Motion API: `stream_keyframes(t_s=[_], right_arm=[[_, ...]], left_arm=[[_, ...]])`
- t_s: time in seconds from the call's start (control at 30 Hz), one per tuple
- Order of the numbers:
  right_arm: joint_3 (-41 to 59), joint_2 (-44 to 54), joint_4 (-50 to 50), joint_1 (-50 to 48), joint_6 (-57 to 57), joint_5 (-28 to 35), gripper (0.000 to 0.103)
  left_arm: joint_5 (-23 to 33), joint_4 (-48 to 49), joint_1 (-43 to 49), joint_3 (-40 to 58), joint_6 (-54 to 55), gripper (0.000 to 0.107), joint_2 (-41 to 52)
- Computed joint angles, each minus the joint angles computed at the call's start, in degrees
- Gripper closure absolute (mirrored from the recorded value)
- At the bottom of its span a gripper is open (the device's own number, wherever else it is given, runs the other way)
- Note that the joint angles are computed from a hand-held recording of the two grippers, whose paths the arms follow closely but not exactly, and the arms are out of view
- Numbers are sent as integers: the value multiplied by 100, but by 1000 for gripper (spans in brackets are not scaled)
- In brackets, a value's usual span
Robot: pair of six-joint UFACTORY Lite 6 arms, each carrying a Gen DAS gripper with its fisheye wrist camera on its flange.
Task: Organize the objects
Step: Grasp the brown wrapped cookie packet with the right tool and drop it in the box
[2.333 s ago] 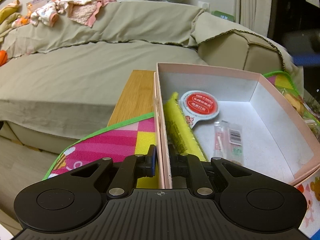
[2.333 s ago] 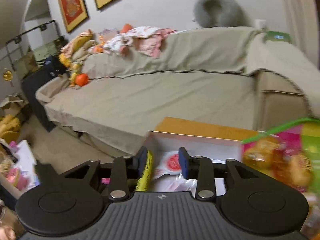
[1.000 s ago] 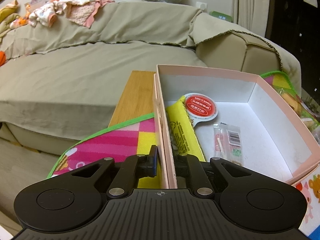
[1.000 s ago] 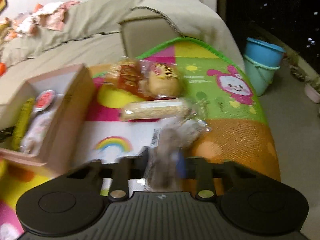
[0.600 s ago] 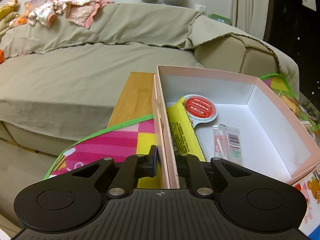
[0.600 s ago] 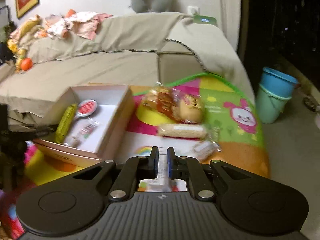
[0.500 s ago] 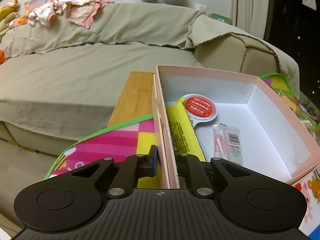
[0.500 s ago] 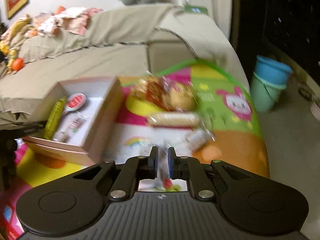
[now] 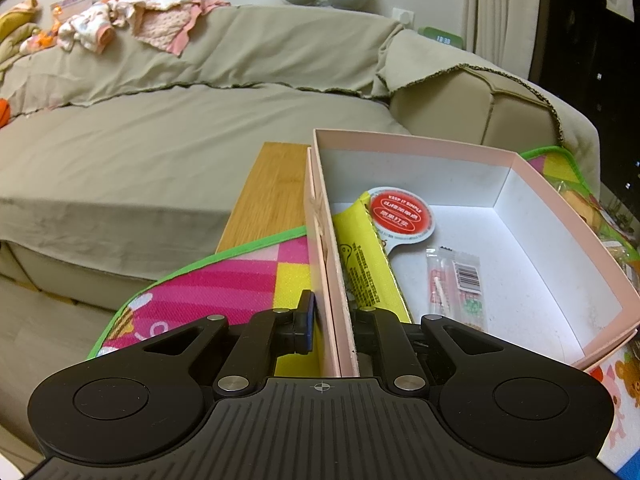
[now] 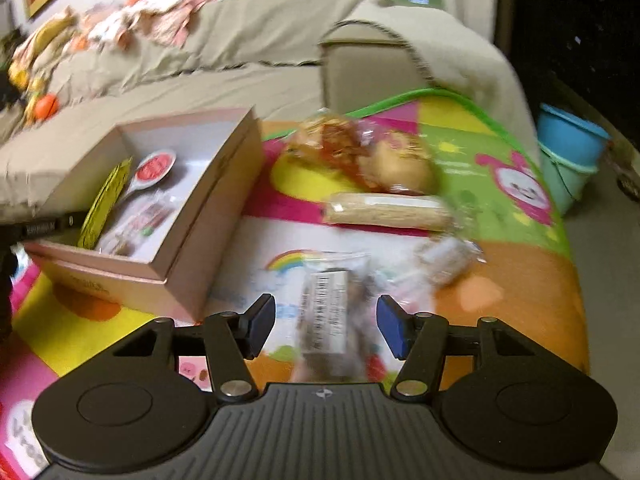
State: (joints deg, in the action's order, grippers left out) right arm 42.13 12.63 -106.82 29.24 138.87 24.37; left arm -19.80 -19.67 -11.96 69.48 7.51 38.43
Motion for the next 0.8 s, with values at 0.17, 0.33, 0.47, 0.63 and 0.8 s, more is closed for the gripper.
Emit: stream_keyframes(t_s=[0.17,0.33,0.47,0.63,0.8], right_arm=[[460,587,621,102,-662,129,67],[-57,-368,1103,294,-1110,-76,70],[-398,-1609,2099,564,-2025,-107,70],[-78,-2642,3091,1002,-3189,296,70],[723,-2579,2666,1243,-3217,535,69]], left_arm=[[-2,8,1,-34,-4,95,-21],[5,-2,0,-32,-3,95,-22],[1,17,2,-40,-28,95,-25],[35,28,-4,-14,-61,95,-26],[38,35,-2,-15,-61,95,-29]])
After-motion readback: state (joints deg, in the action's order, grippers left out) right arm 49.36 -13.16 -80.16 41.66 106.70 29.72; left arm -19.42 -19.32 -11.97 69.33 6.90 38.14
